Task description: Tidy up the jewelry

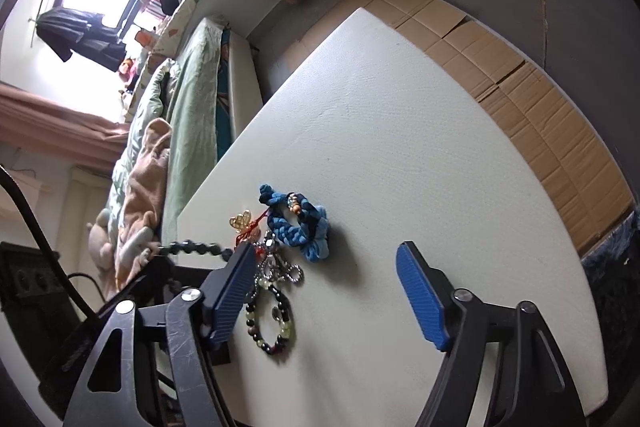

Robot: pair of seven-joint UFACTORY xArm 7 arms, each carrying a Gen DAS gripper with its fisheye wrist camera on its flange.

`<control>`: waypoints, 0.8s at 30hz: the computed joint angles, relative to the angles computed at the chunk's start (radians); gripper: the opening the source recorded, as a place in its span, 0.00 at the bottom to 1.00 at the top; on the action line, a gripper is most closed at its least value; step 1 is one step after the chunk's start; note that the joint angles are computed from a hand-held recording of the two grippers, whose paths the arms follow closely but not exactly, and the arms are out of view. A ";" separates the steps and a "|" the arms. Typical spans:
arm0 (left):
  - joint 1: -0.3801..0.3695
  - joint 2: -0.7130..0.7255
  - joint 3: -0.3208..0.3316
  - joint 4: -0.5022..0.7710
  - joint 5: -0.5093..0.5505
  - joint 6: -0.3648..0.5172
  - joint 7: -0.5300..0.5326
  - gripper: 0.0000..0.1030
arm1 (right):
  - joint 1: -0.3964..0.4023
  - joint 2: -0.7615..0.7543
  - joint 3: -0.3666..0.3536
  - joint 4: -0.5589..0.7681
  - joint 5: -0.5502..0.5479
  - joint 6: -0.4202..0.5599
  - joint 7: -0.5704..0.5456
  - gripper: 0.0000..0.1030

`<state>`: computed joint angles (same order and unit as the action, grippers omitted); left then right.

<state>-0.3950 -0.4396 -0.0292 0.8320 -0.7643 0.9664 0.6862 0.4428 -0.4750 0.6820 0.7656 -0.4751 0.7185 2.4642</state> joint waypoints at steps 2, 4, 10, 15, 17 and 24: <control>0.002 -0.011 0.008 -0.005 -0.015 -0.009 0.007 0.09 | -0.002 0.030 -0.016 0.018 -0.003 -0.006 -0.035 0.67; 0.006 -0.010 0.017 0.003 -0.022 -0.005 0.007 0.09 | 0.002 0.053 -0.026 0.032 -0.005 0.001 -0.057 0.66; 0.023 0.000 0.033 0.017 -0.039 0.031 0.006 0.09 | 0.020 0.101 -0.067 0.055 -0.012 0.005 -0.077 0.61; 0.040 -0.012 0.034 0.020 -0.056 0.033 0.011 0.09 | 0.045 0.132 -0.100 0.068 0.001 0.011 -0.082 0.15; 0.042 -0.021 0.034 0.018 -0.056 0.029 0.006 0.09 | 0.045 0.126 -0.090 0.076 -0.021 0.033 -0.055 0.15; 0.055 -0.065 0.063 0.018 -0.059 0.053 0.002 0.09 | 0.038 0.118 -0.036 0.146 -0.146 0.112 0.021 0.14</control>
<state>-0.3396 -0.5047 0.0336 0.8496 -0.8234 1.0198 0.6878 0.4808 -0.3574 0.6462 0.9121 -0.6215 0.8305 2.4849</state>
